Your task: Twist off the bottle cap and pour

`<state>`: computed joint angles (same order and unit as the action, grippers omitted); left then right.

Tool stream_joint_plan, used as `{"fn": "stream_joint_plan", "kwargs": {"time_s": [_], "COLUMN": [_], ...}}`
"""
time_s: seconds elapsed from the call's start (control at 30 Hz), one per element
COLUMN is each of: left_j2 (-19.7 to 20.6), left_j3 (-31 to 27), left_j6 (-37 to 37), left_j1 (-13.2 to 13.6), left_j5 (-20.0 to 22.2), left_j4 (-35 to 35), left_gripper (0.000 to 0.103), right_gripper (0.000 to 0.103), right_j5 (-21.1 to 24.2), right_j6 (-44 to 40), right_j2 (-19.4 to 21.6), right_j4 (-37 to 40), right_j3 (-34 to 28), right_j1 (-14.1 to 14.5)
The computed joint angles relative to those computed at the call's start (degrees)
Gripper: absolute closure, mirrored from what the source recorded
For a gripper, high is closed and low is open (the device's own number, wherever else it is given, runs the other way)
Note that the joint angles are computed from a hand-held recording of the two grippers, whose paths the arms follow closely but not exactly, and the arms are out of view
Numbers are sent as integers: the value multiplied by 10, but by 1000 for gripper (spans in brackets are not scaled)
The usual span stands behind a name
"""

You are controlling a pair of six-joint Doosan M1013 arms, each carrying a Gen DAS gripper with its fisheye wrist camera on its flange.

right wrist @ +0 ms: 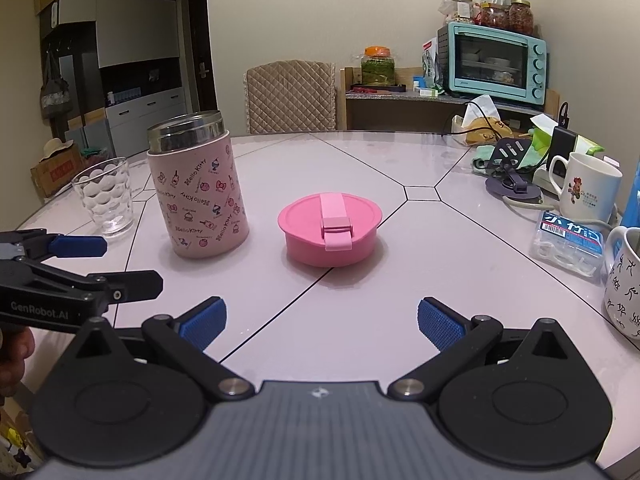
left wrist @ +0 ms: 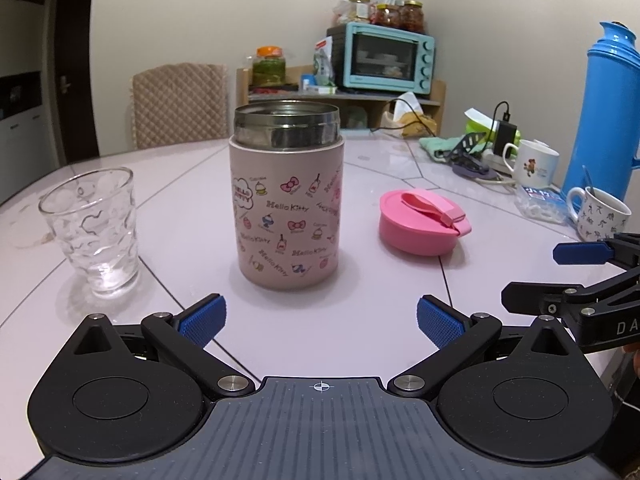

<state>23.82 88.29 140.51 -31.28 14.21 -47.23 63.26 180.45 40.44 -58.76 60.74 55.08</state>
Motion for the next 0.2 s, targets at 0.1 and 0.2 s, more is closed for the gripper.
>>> {"fn": "stream_joint_plan", "kwargs": {"time_s": [0.1,0.2], "left_j2": [-1,-1], "left_j3": [3,3], "left_j6": [35,45], "left_j1": [0,-1], "left_j5": [-4,-7], "left_j4": [-33,-42], "left_gripper": [0,0], "right_gripper": [0,0], "right_j5": [1,2], "right_j6": [3,5], "right_j2": [0,0], "right_j4": [-1,-3], "right_j3": [0,1], "right_j1": [0,0]}}
